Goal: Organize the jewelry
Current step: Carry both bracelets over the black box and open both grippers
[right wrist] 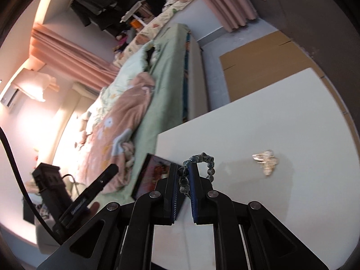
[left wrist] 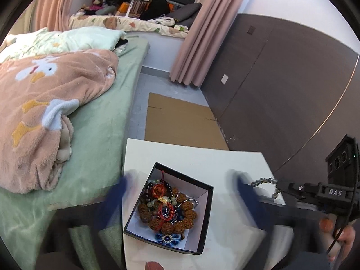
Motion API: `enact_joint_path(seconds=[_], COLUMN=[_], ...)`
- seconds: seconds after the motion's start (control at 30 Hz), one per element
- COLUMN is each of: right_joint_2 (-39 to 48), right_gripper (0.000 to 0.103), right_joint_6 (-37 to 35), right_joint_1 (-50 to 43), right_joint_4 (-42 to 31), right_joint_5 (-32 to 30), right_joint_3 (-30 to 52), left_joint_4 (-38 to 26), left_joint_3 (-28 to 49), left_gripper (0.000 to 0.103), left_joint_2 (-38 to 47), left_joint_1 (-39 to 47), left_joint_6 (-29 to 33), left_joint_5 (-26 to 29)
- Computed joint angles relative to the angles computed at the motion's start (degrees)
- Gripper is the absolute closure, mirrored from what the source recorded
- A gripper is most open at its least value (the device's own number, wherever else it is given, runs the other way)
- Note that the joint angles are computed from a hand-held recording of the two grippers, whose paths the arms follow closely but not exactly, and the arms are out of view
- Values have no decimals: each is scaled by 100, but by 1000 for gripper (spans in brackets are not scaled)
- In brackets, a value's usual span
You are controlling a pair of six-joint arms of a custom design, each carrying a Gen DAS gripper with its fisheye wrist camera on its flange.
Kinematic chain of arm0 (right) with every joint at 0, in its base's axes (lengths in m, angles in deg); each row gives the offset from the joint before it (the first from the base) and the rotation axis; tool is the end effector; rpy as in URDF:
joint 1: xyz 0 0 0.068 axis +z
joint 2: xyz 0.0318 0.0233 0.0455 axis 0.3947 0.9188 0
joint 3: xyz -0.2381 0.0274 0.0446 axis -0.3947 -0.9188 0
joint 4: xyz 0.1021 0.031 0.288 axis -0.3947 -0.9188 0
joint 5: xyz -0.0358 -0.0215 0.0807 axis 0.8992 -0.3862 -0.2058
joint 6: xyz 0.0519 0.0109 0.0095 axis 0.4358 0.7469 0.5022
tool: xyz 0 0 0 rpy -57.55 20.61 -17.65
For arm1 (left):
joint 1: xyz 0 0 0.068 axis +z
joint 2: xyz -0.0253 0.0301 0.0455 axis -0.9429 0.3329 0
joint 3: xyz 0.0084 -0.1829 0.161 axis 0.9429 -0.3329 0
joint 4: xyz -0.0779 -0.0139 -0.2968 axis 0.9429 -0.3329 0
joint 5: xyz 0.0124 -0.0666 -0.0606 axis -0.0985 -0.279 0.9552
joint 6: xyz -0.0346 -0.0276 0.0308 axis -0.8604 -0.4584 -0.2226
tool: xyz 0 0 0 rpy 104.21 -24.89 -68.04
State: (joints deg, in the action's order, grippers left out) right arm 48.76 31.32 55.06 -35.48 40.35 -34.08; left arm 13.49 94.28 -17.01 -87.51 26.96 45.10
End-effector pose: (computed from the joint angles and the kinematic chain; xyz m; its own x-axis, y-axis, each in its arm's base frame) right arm 0.2321 0.1575 0.2011 -0.8801 0.1933 -0.4336 -0.1657 0.7308 0.6622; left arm 0.1787 -0.0570 0.2218 -0.6793 -0.2490 -0.6903 0.0502 0.9227 -0.3822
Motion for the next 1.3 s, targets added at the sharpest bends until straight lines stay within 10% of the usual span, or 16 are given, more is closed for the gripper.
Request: enact_joint_path(seconds=[0.73,0.8,0.87,1.3], right_joint_2=[1421,1691,1652,568], right_gripper=[90,66,21,17], right_joint_6=[488,368,392,-90], right_joint_1=[1296,1290,1260,484], right_joint_4=[1844,1675,1635,-124], right_joint_5=[148,-8,53,679], right_joint_3=[625,875,836,453], left_joint_4=[-365,-407,-424,-379], left_joint_3=[94,94,98,85], left_gripper=[1,1,1,0], left_joint_2=[-115,-119,-126,-145], left_joint_1=[1526,1576,1555,985], left_joint_6=[500,546,575,532], left_joint_5=[723,761,749,512])
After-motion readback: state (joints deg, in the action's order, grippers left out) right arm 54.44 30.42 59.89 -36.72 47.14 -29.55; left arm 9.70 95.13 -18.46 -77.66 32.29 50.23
